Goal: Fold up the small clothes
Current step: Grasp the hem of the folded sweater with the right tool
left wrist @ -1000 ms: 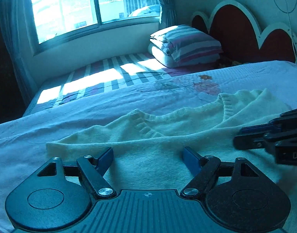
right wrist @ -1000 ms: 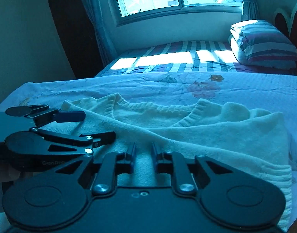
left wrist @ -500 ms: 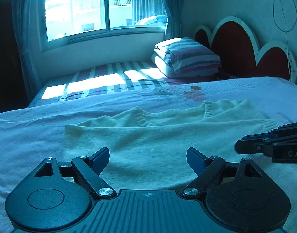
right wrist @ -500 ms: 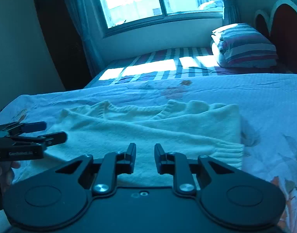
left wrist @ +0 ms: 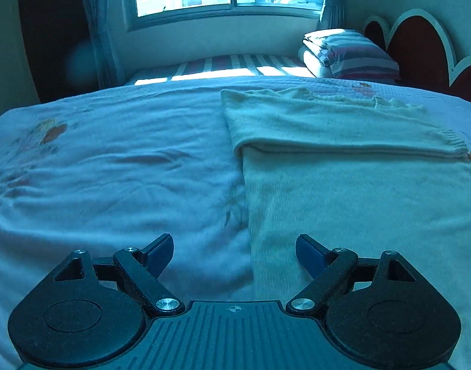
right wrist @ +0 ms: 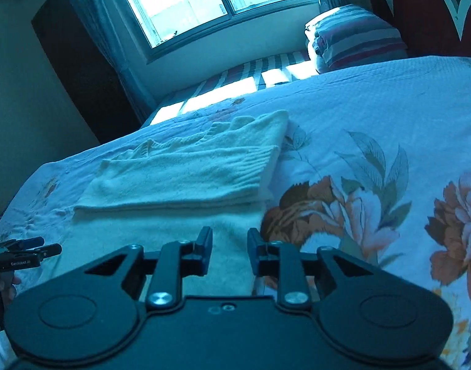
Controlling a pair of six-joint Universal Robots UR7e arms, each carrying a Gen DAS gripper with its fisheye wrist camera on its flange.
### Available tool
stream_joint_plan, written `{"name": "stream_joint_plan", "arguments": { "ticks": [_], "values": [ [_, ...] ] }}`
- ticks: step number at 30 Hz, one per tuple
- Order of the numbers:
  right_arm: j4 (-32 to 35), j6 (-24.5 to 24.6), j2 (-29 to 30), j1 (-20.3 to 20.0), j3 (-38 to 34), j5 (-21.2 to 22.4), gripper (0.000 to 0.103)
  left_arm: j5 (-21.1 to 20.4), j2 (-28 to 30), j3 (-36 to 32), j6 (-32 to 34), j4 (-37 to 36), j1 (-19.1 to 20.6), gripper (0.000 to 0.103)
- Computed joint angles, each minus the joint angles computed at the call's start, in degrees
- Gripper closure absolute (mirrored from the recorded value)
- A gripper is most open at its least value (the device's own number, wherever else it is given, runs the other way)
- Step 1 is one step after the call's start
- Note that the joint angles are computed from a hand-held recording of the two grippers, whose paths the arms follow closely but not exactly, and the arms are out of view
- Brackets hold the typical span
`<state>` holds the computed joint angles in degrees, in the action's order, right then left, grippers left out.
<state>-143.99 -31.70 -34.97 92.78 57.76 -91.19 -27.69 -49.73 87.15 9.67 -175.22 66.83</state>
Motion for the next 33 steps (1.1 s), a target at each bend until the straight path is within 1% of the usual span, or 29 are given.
{"name": "stream_joint_plan", "arguments": {
  "ticks": [1, 2, 3, 6, 9, 10, 13, 16, 18, 20, 23, 25, 27, 28, 29, 30, 31, 33],
  "values": [
    [0.45, -0.18, -1.65, -0.47, 2.28, -0.03, 0.077, 1.34, -1.37, 2.76, -2.9, 1.19, -0.85, 0.017],
    [0.77, -0.02, -3.31, -0.95, 4.6, 0.01, 0.077, 1.84, -2.49, 4.87, -5.28, 2.18, -1.52, 0.017],
    [1.19, 0.33, -5.23, -1.48, 7.25, 0.31, 0.077, 2.0, -4.37, 8.11, -8.92, 3.73, -2.46, 0.017],
    [1.6, 0.25, -9.83, -2.35, 13.51, -0.04, 0.077, 2.19, -7.46, 13.32, -18.46, 9.97, -4.18, 0.017],
    [0.95, 2.39, -13.94, -3.37, 18.63, 1.04, 0.076, 1.21, -8.89, 16.12, -22.59, 10.85, -5.15, 0.017],
    [0.94, 3.57, -15.09, -3.72, 19.96, 1.32, 0.076, -0.54, -10.01, 17.6, -24.04, 10.63, -5.22, 0.017],
    [2.16, 6.93, -19.1, -5.22, 24.74, 3.58, 0.074, -3.75, -12.35, 21.37, -23.31, 8.59, -5.71, 0.018],
    [1.26, 7.95, -22.95, -5.79, 30.46, 2.89, 0.071, -6.2, -15.35, 25.88, -22.62, 8.57, -7.08, 0.023],
    [0.52, 9.35, -25.18, -6.25, 34.15, 3.0, 0.071, -7.46, -17.83, 28.73, -24.15, 9.64, -8.23, 0.028],
    [-0.63, 10.7, -27.26, -6.91, 37.6, 4.12, 0.071, -8.55, -19.92, 31.11, -25.94, 10.45, -9.17, 0.034],
    [-3.88, 12.96, -29.38, -7.57, 41.69, 5.32, 0.071, -11.46, -22.87, 34.21, -28.75, 10.48, -10.01, 0.035],
    [-5.05, 14.99, -30.56, -8.41, 43.79, 7.1, 0.071, -14.44, -24.73, 36.0, -30.0, 8.85, -9.77, 0.035],
    [-5.09, 16.7, -31.61, -9.45, 45.32, 9.23, 0.071, -20.31, -26.76, 37.73, -32.2, 5.18, -8.04, 0.035],
    [-4.19, 17.69, -32.03, -10.22, 45.76, 11.11, 0.071, -24.06, -27.41, 38.97, -33.17, 1.66, -6.62, 0.035],
    [-3.48, 18.67, -32.29, -10.89, 46.06, 12.62, 0.071, -26.59, -27.77, 39.49, -33.71, -0.5, -5.57, 0.036],
    [-3.09, 19.8, -32.53, -11.75, 46.57, 14.4, 0.071, -30.02, -28.01, 40.09, -34.87, -3.25, -3.94, 0.038],
    [-3.27, 20.76, -32.66, -12.42, 47.08, 15.94, 0.071, -32.22, -28.1, 40.22, -35.76, -4.39, -2.85, 0.046],
    [-4.14, 22.17, -32.72, -13.33, 47.91, 18.16, 0.072, -36.47, -27.58, 41.02, -36.75, -7.73, -0.87, 0.05]
  ]
}}
